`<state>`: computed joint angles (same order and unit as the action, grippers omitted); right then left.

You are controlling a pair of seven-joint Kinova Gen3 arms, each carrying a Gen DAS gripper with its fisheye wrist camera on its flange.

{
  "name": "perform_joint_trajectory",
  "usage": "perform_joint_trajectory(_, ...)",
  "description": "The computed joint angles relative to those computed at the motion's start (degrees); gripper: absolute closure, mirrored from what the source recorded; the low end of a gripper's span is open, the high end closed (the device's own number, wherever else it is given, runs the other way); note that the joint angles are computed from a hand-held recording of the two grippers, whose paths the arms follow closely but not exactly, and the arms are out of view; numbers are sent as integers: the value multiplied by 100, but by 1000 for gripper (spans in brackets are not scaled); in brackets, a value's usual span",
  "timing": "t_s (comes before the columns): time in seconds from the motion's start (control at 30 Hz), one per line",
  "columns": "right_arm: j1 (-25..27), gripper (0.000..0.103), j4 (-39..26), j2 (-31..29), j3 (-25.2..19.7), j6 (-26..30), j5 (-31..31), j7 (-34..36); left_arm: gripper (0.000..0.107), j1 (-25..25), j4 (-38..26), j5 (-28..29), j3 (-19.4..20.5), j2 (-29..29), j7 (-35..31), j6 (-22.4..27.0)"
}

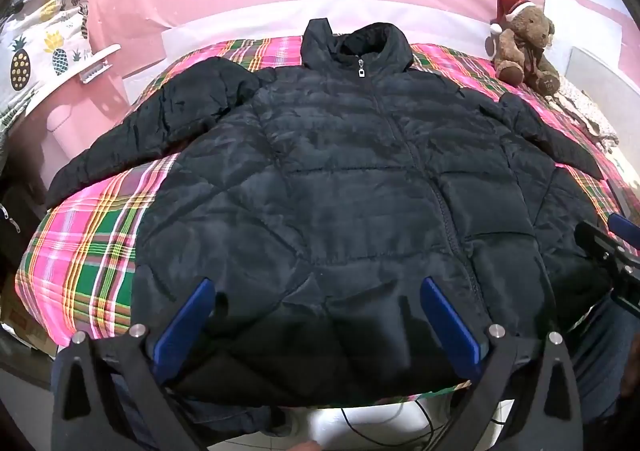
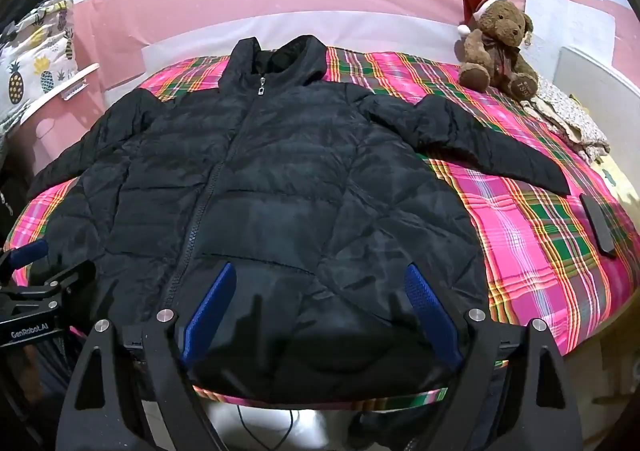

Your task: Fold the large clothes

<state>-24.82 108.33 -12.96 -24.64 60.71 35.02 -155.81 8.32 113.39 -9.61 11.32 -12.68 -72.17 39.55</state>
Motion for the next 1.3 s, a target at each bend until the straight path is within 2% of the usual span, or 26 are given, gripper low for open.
perform_joint_trajectory(0.33, 26, 17, -10, 5, -43, 23, 20, -29, 4, -4, 15, -49, 20, -131, 28, 62)
perform_joint_trajectory(0.6, 20, 17, -7, -41, -35, 2, 21, -53, 4, 122, 92, 983, -671, -194, -886, -46)
perform_joint_trajectory(0.73, 30, 17, 11, -78, -36, -11, 14, -43, 4, -169, 119, 711, -296, -254, -601, -68)
perform_joint_trajectory(0.87, 58, 17, 8, -93, -53, -15, -1, -25, 4, -239, 122, 565, -174, -281, -444, -74)
perform_joint_trajectory(1.3, 74, 17, 12, -91, -84, -15, 22, -53, 4, -50, 116, 970, -456, -225, -900, 5)
